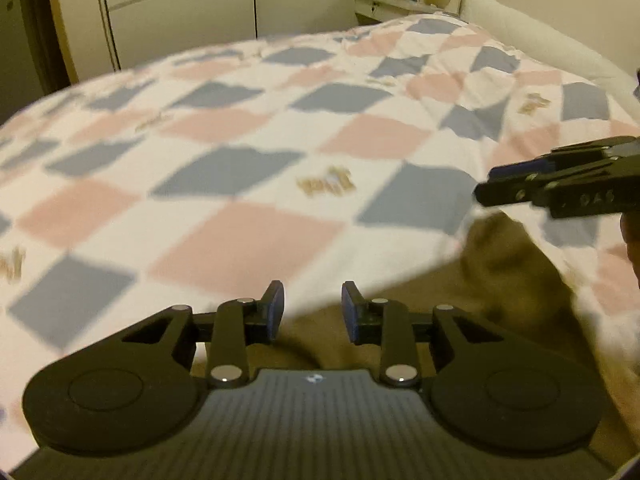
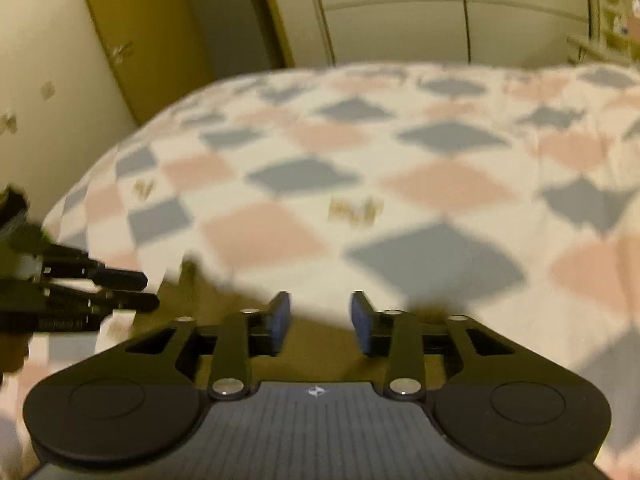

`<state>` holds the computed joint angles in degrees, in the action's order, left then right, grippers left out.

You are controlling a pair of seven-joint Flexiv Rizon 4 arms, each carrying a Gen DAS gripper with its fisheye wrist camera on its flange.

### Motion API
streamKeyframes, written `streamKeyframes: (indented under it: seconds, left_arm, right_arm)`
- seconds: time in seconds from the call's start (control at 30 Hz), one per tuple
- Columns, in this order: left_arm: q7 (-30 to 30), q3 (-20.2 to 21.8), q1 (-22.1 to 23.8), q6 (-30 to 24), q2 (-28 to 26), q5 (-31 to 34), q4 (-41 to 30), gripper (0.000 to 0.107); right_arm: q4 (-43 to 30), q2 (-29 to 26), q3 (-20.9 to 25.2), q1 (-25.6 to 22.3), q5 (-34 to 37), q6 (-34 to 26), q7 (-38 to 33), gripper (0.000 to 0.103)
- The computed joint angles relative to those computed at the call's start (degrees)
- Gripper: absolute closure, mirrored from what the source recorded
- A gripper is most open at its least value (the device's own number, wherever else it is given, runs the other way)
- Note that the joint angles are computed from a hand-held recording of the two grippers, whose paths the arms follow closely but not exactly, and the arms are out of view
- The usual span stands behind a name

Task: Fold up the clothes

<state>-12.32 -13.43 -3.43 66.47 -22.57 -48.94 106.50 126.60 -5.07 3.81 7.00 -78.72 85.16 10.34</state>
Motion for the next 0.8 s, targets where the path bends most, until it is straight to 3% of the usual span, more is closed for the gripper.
streamKeyframes:
  seconds: [0.13, 0.27, 0.3, 0.37, 0.4, 0.5, 0.57, 0.6, 0.63, 0.7, 0.8]
  left_arm:
    - [-5.4, 1.7, -1.9, 2.0, -6.5, 7.0, -5.1, 0.080]
    - [-11.1, 3.8, -0.8, 4.7, -9.7, 13.1, -4.1, 0.081]
    - [-12.2, 3.7, 0.0, 5.5, -10.4, 14.4, -3.5, 0.081]
    - [-10.1, -0.8, 3.8, 8.1, -10.0, 11.5, -0.8, 0.081]
    - [-9.1, -3.0, 5.7, 9.3, -9.8, 10.1, 0.4, 0.081]
    - [-12.2, -4.0, 6.8, 9.5, -8.9, 9.0, 1.0, 0.081]
    - [-13.0, -5.0, 7.7, 10.0, -8.0, 6.6, 1.6, 0.081]
    - [-14.3, -3.6, 6.9, 10.8, -7.7, 6.8, 1.8, 0.072]
    - [-17.7, -0.4, 4.9, 11.9, -8.2, 10.7, 1.5, 0.061]
    - [-21.4, 2.5, 3.9, 11.9, -7.8, 16.2, 1.6, 0.062]
    - [-17.3, -4.7, 9.6, 14.9, -3.5, 11.4, 6.0, 0.069]
  right_arm:
    - [-5.1, -6.9, -0.7, 1.5, 8.0, -2.6, -11.2, 0.057]
    - [-2.9, -9.0, -0.9, 5.1, 15.1, -9.5, -20.0, 0.057]
    - [-1.3, -8.8, -1.2, 5.7, 15.5, -10.6, -19.8, 0.057]
    - [2.4, -7.5, -2.3, 6.3, 13.4, -11.2, -16.3, 0.061]
    - [3.9, -6.8, -3.7, 6.0, 8.4, -9.3, -11.4, 0.062]
    - [6.3, -5.2, -5.1, 2.6, -7.5, -5.5, 3.5, 0.063]
    - [6.9, -4.0, -3.5, 1.5, -7.8, -7.1, 4.1, 0.063]
    - [7.5, -3.1, -2.6, 0.9, -7.3, -8.3, 4.7, 0.060]
    - [8.0, -2.1, -1.7, 0.4, -6.8, -9.5, 5.1, 0.057]
    - [9.3, -0.8, -0.6, -0.6, -4.4, -9.9, 4.7, 0.055]
    - [11.1, 1.1, 0.4, -1.6, 0.2, -9.2, 2.7, 0.054]
